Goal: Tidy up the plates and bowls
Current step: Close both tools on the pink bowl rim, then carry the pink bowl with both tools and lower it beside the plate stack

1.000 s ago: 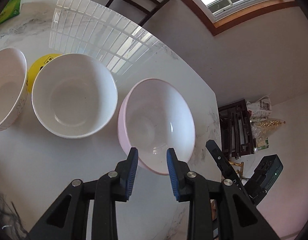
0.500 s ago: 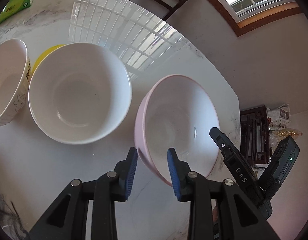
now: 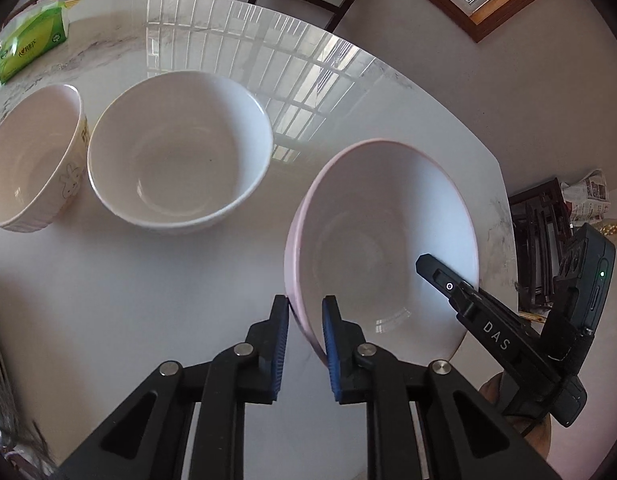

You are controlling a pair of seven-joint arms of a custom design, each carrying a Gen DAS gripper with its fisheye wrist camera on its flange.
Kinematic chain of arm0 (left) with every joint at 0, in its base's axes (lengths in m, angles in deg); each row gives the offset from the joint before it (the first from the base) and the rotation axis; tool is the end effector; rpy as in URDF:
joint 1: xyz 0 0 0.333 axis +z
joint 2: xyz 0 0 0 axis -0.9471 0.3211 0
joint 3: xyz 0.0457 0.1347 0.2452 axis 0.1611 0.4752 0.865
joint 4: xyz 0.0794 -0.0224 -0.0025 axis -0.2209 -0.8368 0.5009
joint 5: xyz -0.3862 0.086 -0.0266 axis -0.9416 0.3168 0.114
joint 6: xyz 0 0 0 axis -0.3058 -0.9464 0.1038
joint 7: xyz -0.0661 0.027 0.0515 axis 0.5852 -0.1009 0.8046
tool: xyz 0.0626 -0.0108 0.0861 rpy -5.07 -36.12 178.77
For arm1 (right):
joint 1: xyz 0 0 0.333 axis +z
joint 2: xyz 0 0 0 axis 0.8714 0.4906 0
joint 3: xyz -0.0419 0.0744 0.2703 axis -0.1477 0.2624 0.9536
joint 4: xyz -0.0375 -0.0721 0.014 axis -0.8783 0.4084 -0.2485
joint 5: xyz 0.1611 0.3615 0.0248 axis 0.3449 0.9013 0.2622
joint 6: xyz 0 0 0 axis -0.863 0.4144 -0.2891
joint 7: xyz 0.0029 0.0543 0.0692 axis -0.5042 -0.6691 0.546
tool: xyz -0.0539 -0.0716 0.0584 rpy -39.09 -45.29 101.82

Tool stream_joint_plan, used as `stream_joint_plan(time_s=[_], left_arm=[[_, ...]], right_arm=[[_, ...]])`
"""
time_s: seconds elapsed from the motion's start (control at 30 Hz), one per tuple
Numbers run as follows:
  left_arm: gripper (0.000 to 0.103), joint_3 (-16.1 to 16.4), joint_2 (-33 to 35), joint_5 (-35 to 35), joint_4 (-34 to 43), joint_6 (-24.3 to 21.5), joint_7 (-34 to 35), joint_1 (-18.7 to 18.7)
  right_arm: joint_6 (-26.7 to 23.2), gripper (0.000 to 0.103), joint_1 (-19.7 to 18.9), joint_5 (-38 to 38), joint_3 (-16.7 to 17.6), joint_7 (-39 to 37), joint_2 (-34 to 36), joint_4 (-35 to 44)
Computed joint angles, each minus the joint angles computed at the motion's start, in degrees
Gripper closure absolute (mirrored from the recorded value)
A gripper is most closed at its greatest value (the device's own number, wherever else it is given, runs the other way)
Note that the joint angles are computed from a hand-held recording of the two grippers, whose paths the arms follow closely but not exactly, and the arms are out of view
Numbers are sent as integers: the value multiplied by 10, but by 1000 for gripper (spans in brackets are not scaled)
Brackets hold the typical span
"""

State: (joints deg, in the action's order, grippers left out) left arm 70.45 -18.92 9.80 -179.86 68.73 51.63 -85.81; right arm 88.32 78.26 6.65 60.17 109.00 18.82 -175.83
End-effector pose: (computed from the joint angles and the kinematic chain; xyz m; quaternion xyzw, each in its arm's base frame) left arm 0.5643 -0.3281 0.5040 0.6779 -0.6948 0.2311 0.0658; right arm 0.5594 0.2284 0.4818 -0.6188 0.7520 -0.0429 0.2231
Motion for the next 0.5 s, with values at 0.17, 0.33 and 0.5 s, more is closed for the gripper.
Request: stream_joint_plan(time_s=[0.17, 0.33, 0.5], left_arm=[[86, 14, -137, -77, -150, -1, 58, 11], [86, 55, -264, -105, -277, -11, 87, -1], [86, 90, -356, -89, -358, -31, 85, -8]], right_arm=[[11, 91, 12, 65, 15, -13, -90, -91], [19, 88, 40, 132, 35, -12, -152, -147], [21, 87, 74, 155, 62, 5, -165, -155]])
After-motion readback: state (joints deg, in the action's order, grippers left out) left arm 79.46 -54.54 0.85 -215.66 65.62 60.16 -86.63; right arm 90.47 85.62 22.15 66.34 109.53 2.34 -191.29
